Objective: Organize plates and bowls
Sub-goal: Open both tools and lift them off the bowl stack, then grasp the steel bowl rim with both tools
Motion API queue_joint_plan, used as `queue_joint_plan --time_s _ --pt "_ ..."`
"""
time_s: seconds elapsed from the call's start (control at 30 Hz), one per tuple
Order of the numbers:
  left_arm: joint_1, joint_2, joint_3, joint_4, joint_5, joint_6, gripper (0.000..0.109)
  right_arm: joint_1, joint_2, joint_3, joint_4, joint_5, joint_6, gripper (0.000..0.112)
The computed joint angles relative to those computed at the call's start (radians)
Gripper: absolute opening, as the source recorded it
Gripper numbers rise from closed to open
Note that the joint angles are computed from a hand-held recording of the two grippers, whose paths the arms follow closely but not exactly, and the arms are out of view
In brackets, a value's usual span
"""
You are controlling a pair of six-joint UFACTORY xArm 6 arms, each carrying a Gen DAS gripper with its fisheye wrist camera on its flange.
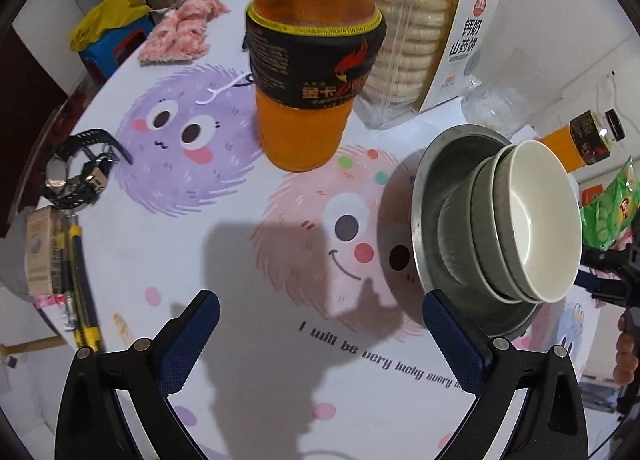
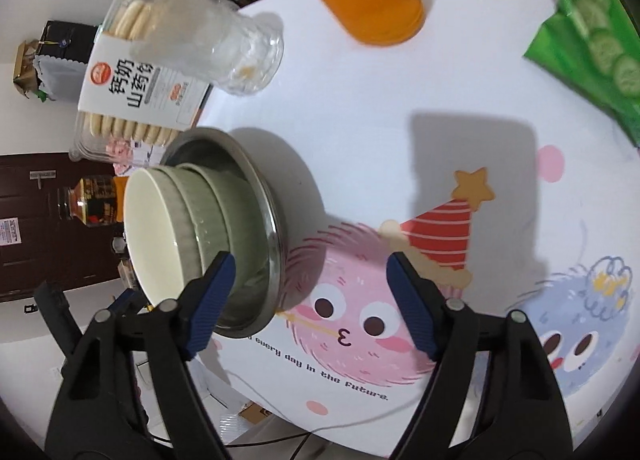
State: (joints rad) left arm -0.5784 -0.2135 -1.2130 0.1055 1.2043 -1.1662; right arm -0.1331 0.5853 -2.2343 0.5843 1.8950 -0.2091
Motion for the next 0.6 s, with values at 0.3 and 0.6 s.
queue_joint_plan --time_s 0.3,0.6 --pt "0.022 0.078 -0.014 -0.027 -0.078 0.065 0.103 0.056 -0.039 0.114 -0.030 -0.076 -0.047 0.060" --pt "0.055 0.158 -0.066 -0.093 -0.168 0.164 0.052 0.088 0.021 0.035 -0.033 -0.071 -0.070 0.036"
